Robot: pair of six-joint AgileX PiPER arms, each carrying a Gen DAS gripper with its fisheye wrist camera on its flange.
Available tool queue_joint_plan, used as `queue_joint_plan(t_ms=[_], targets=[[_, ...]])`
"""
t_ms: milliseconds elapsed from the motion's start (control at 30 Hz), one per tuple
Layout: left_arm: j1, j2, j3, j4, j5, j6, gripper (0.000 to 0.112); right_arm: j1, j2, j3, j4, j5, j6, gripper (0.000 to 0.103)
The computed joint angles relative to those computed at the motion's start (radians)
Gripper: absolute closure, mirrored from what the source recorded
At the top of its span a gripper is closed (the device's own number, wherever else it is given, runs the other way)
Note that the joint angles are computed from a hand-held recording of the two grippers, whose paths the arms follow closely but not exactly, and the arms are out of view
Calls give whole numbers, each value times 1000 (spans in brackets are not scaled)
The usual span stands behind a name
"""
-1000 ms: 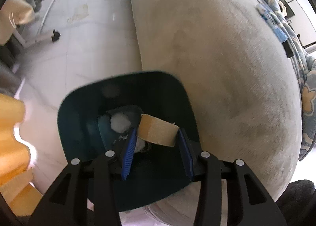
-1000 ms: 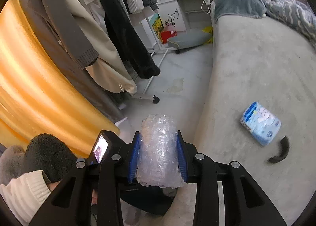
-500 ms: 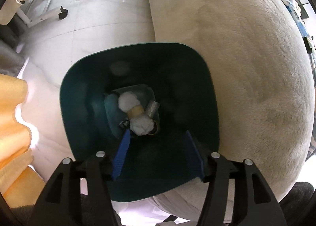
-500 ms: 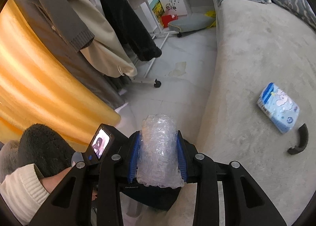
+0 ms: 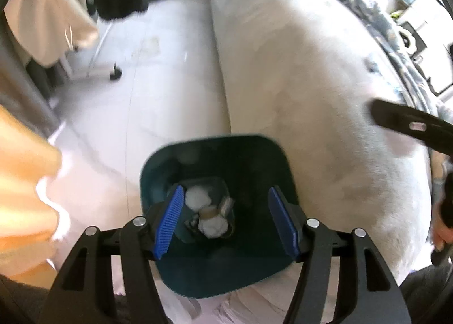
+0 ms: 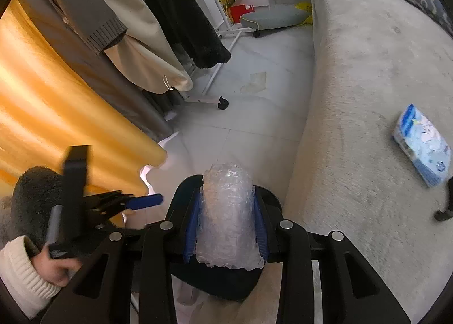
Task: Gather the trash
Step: 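Lower the right gripper into the bin and release the bubble-wrap roll, then move both tools back toward the blue wipes pack and black strap on the bed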
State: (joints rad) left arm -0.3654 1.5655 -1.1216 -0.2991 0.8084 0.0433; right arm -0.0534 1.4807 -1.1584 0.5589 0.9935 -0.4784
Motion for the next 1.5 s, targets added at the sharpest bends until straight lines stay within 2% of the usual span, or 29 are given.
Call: queue_joint_plan(t_ms=[267,633,733,900,933,967,1033,1233,1367,1500], targets=[[49,-127,-3,-63,-36,76,55,95,90,2,-69,-45,56,68],[60,-234,-124,-80,8,195,56,205,203,9,-134,-89,90,68],[54,-242,-160,-63,20,223,56,221,219,14,-151,-92,94,68],[76,-236,-204,-116,35,270,54,248,228,20,-176,-78,109,67],[82,-230,-214,-129,38,283,54,255,235,16,-174,-66,106,62],[84,-228,-222,-131,40,287,53,269,236,16,-186,-66,113,46],[80,-218,-240,-128,35,288,46,291,225,19,-212,-73,135,28],[96,-198,-239,-159,-3,287,37,280,143,23,-201,-70,154,20],[60,-199,-232,-108,-31,253,36,228,51,25,-170,-61,157,17],[44,-196,-232,-123,-40,258,29,157,-35,40,-159,-52,145,15]])
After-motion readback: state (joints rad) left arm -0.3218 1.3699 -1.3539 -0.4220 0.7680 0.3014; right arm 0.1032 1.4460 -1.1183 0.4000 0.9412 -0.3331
